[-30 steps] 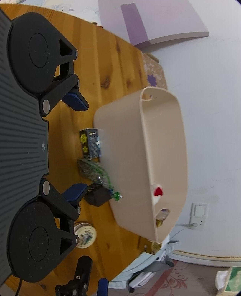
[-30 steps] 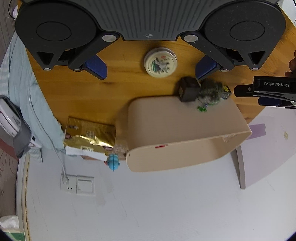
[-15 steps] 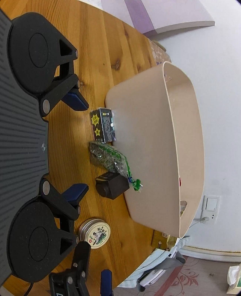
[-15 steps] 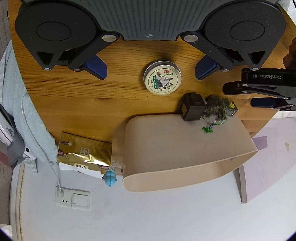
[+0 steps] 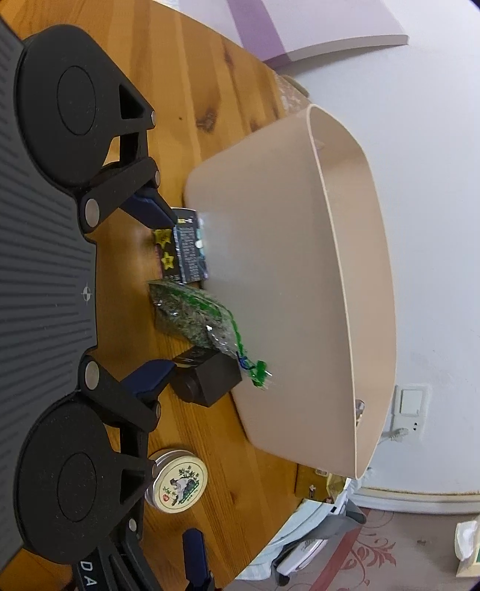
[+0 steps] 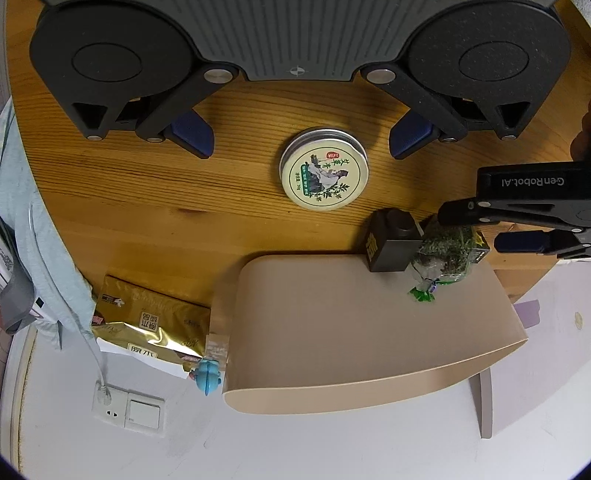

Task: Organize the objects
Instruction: 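Grasp the green-tied herb bag with the left gripper while the right grasps the round tin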

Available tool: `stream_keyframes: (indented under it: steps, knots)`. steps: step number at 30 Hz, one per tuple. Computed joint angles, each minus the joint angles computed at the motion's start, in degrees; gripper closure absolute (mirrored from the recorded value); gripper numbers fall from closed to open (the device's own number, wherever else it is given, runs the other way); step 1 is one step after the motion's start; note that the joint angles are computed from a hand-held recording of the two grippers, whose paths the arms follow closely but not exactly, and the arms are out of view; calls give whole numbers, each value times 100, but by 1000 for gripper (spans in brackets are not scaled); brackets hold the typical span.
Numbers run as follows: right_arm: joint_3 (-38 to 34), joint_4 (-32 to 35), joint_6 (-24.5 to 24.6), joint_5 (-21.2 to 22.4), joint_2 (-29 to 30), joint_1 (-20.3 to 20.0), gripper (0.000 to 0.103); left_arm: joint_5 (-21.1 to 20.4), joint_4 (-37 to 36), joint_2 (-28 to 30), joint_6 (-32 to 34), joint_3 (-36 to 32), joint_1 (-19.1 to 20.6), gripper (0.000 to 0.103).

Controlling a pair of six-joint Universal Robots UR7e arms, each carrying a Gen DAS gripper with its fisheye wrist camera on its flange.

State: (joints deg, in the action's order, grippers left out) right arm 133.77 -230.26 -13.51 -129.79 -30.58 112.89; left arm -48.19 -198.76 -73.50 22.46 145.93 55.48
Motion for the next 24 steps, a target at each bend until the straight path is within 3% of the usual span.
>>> stream_keyframes:
  steps: [4,6,10,14,19,21,24]
  knots:
    - [-64,82,29,23,5,-55,3,-135,-172,149,309,-67,73,30]
    - [-103,73,-20,-2,31,-56,3,-148,-99,195,366,-126,104,37]
    - [-152,31,-84,6,68,-69,3,-200,-183,260,467,-149,107,37]
    - [-200,-10,-200,-33,118,-61,4,-343,168,143,406,-179,84,51]
    - [-228,-81,-270,-74,156,-37,16,-399,211,193,427,-162,46,54]
    - [-217,-99,-253,-62,148,-36,21,-390,283,209,433,-179,53,74]
    - [-202,-82,-264,-51,121,-24,30,-418,452,146,298,-220,107,76]
